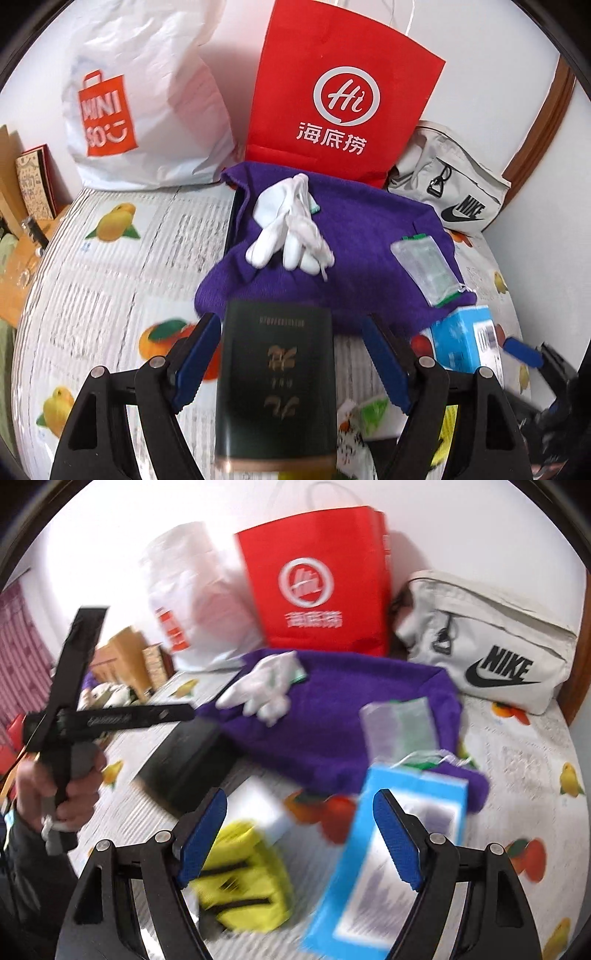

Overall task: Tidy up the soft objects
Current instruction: 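Grasp and lift the yellow Adidas pouch with the right tool while the left approaches the items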

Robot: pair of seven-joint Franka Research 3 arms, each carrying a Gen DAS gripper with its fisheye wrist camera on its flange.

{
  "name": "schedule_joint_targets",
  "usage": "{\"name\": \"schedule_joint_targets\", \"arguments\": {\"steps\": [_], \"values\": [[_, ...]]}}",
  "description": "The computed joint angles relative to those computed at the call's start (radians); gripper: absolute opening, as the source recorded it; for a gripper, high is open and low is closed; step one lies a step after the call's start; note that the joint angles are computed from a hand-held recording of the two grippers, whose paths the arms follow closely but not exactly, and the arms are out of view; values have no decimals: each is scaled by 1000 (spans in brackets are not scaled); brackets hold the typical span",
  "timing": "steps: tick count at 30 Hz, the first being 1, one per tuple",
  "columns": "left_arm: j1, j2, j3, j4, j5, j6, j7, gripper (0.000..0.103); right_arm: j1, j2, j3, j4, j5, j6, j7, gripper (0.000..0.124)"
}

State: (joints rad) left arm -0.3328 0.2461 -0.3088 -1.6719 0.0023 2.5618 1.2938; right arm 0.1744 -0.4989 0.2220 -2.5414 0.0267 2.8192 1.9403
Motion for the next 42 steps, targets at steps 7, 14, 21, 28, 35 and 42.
{"name": "schedule_joint_targets", "arguments": {"steps": [7, 14, 21, 28, 35, 42], "values": [[37, -148, -23, -213, -181, 103, 124, 78, 82, -40, 12, -73, 34, 31, -55, 81], [13, -236, 6, -339, -249, 127, 184, 78, 38, 24, 78, -37, -44, -23, -11, 81], [-17, -318, 44, -444, -323, 147, 239, 78, 41, 114, 55, 8, -98, -38, 41, 80], [-39, -346, 65, -488, -332, 145, 236, 78, 153, 83, -27, -42, 31, 28, -25, 64], [-61, -349, 56, -509, -314, 127, 228, 78, 143, -21, 27, -113, 65, 44, 13, 64], [-106, -342, 41, -531, -380, 137, 289, 78, 132, -159, 73, -202, 76, 41, 81, 64]]}}
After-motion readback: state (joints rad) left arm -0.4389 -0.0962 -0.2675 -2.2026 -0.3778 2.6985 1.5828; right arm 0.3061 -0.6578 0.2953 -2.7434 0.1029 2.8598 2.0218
